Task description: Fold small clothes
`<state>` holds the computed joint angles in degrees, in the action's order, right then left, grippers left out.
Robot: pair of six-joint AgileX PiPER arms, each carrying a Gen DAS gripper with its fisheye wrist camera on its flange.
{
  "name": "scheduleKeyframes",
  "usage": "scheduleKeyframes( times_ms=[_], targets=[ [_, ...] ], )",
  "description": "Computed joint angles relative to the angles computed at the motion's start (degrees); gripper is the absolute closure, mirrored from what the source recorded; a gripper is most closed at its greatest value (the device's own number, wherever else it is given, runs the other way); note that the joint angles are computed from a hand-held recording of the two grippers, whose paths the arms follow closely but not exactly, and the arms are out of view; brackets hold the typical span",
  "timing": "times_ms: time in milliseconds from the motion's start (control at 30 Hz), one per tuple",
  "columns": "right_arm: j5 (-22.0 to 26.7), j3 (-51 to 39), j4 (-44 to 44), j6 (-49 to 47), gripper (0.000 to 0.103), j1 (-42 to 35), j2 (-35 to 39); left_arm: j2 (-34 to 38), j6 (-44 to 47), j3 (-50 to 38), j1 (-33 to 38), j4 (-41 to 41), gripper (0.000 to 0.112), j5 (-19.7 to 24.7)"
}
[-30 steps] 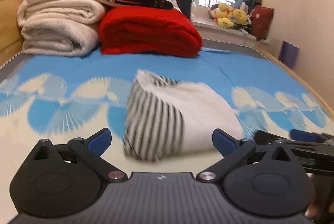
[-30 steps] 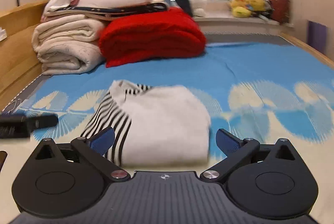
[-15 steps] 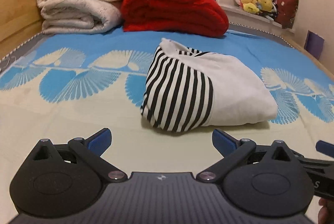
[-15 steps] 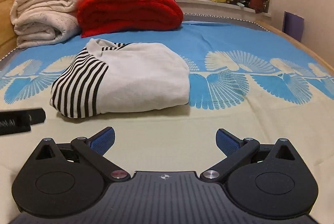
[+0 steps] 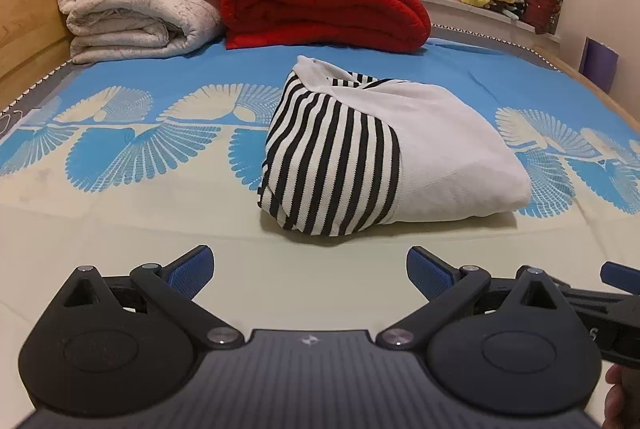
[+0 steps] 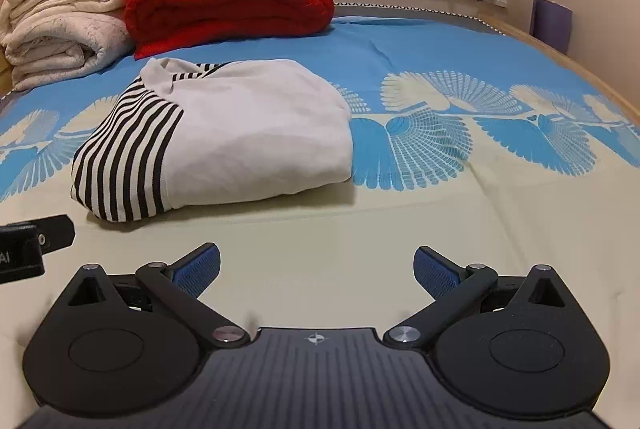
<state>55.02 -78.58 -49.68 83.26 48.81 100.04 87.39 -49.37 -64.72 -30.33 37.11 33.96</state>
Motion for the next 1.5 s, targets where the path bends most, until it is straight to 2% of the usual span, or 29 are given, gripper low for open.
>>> scheduleKeyframes(
  times_ms=[1500],
  targets=[
    [-0.40, -0.54, 1.49, -1.96, 0.001, 0.46, 0.27, 1.53, -2.57, -0.49, -0.84, 3.27, 0.010, 1.55]
  ],
)
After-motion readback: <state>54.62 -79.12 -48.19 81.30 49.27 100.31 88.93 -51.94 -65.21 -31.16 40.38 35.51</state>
